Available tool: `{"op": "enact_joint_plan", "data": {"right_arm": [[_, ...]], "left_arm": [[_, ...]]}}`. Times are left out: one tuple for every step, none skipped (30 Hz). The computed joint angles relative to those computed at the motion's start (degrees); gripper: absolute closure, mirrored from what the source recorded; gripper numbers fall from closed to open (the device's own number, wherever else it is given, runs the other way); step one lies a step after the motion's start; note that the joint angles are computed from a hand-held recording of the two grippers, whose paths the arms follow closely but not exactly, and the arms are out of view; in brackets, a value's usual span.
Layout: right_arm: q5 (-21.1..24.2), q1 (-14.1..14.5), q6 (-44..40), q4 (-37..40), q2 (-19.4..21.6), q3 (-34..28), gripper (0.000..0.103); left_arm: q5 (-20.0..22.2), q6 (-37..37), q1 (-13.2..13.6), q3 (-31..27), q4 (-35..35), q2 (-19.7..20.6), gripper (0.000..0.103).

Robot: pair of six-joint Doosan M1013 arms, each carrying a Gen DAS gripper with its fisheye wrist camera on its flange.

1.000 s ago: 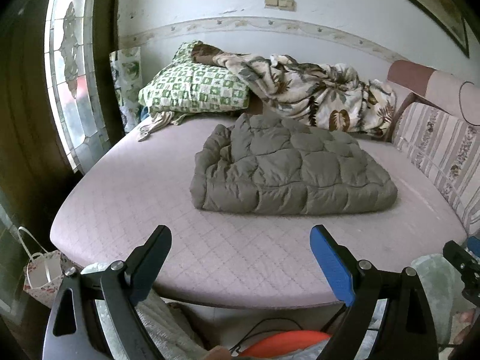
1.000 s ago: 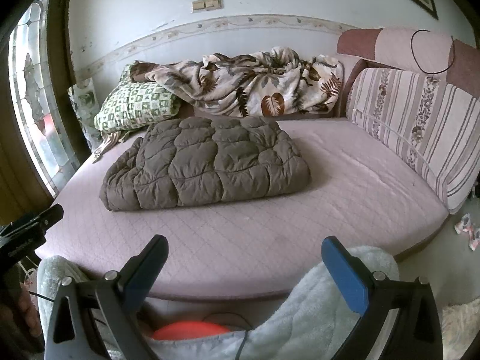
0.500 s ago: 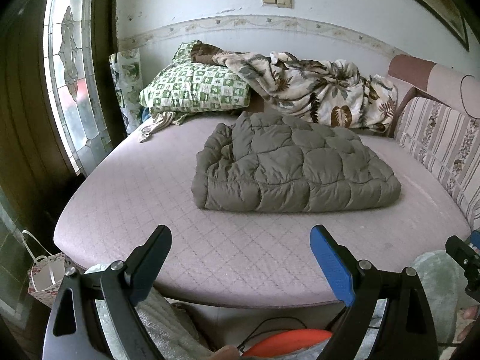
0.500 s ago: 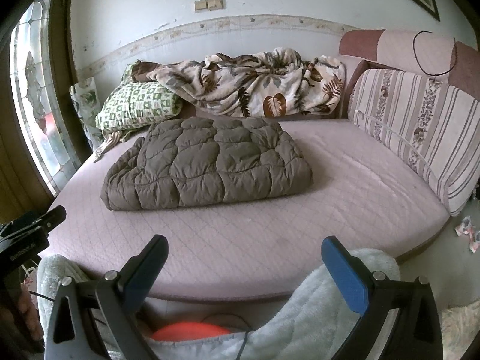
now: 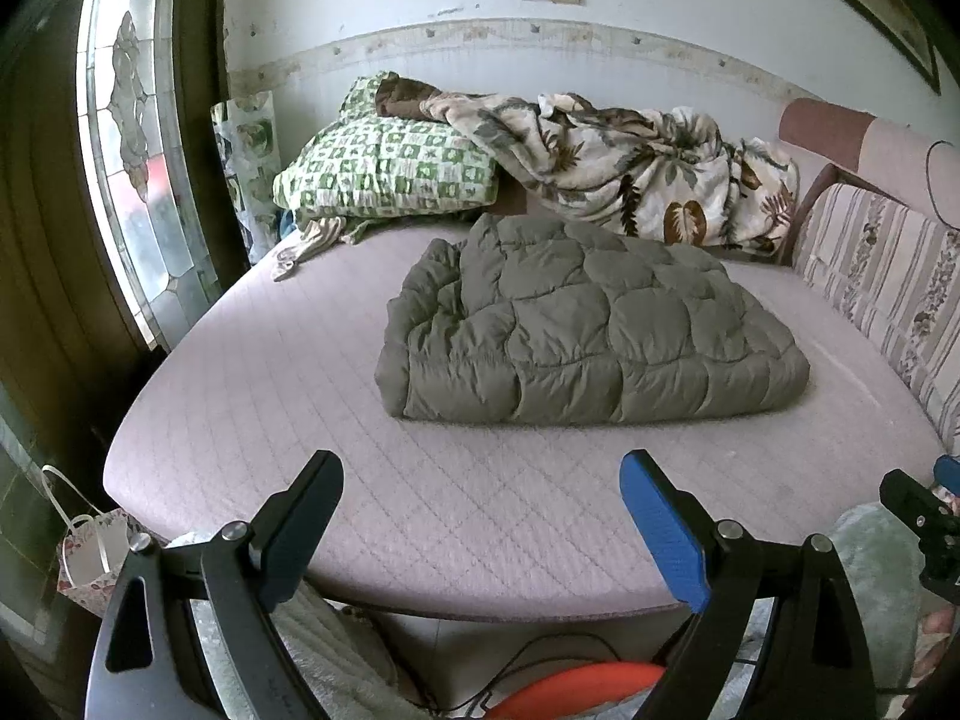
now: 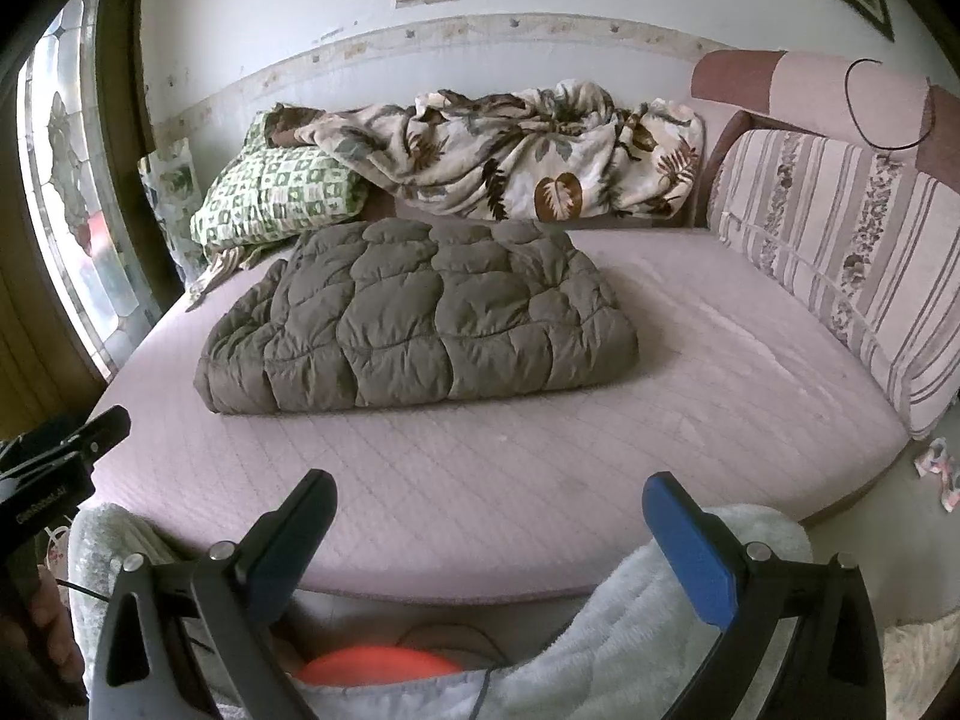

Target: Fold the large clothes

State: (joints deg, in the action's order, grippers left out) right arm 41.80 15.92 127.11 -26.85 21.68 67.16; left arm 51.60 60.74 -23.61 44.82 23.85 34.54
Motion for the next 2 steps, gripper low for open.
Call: {"op": "enact_joint_plan", "data": {"right_arm": [[0.37, -0.14, -0.5, 0.66, 0.29, -0.34, 0.0], [0.62, -0.22, -0.78, 1.08, 0.48, -0.55, 0.0]], "left_arm": [[0.4, 0.5, 0.09, -0.43, -0.37, 0.29, 0.01], [0.82, 0.96, 0.18, -0.88, -0.72, 0.6, 0.01]]}}
